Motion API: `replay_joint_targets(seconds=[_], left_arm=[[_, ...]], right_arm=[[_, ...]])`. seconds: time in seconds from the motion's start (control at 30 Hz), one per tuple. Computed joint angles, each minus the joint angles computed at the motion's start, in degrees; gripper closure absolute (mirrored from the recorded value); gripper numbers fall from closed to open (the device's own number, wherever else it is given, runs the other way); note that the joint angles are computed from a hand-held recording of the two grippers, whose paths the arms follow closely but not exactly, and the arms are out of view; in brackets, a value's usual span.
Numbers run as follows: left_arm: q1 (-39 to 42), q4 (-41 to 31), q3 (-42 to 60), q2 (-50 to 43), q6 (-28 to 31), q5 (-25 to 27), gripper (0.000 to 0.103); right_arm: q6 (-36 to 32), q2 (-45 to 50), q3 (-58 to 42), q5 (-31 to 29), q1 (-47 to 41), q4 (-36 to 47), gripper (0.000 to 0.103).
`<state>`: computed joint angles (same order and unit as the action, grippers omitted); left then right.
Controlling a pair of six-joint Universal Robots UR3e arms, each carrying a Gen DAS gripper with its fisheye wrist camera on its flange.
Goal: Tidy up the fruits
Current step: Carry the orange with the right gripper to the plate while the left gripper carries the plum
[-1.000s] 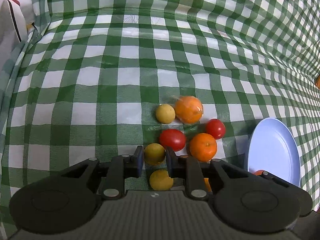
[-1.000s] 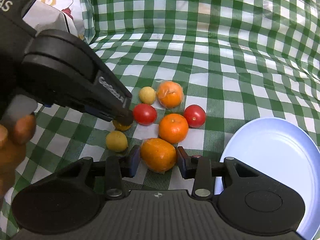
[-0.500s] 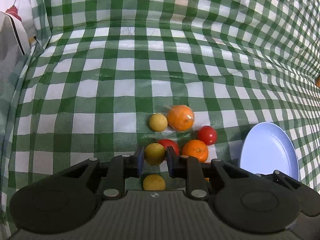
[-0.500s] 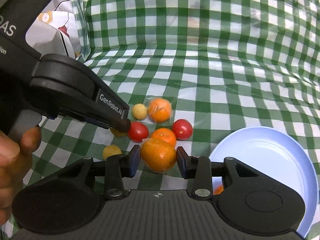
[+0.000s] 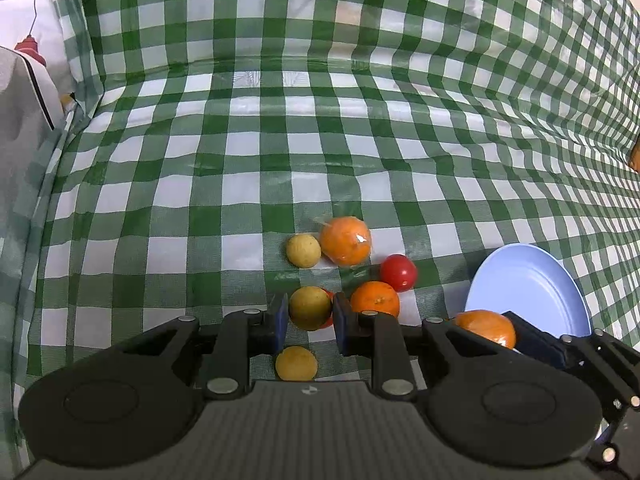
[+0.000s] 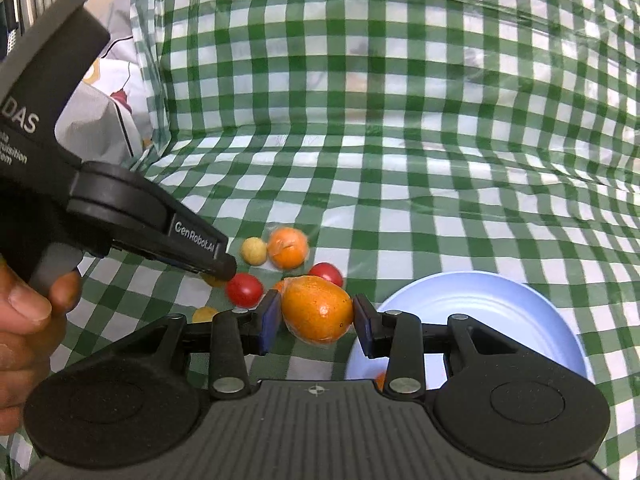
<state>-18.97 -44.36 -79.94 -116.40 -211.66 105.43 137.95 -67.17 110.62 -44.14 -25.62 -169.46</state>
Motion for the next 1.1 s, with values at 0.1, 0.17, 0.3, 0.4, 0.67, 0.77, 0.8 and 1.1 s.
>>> replay_joint_targets(seconds=[0.1, 0.17, 0.3, 0.4, 0.67, 0.77, 0.8, 1.1], left_arm=[[-0.44, -0.44, 1.29, -0.99, 0.21, 0.57, 0.077], [-0.62, -0.51, 1.82, -1.41, 0.35, 0.81, 0.077], [-0.97, -0.78, 2.69, -2.02, 0.41, 1.21, 0.077], [-1.21, -1.05, 3.40, -2.63, 0.63, 1.37, 0.077], [-1.82, -1.23, 4.91, -3.89, 0.90, 1.66, 0.077], [-1.80, -1.15, 4.90, -3.95, 1.07, 1.63, 0.077], [-1.79, -1.03, 4.79, -3.89, 1.18, 1.63, 0.077], [-1.86, -1.09, 4.86, -3.93, 1.13, 1.81, 0.077]], right_arm=[[-0.21, 0.02, -0.45, 0.20, -0.83, 0.57, 0.062], [-0.44, -0.18, -0.48, 0.56, -1.51, 0.88, 0.062], [-0.94, -0.58, -0.41, 1.53, -2.90, 1.53, 0.062], [-1.12, -0.51, -0.46, 1.99, -3.54, 1.58, 0.062], [-1.31, -0.37, -0.55, 2.04, -4.12, 1.77, 0.062], [-1.29, -0.35, -0.60, 2.20, -4.32, 1.77, 0.062], [-1.39, -0.39, -0.48, 2.28, -4.48, 1.77, 0.062], [-1.84, -0.46, -0.19, 2.28, -4.71, 2.09, 0.062]])
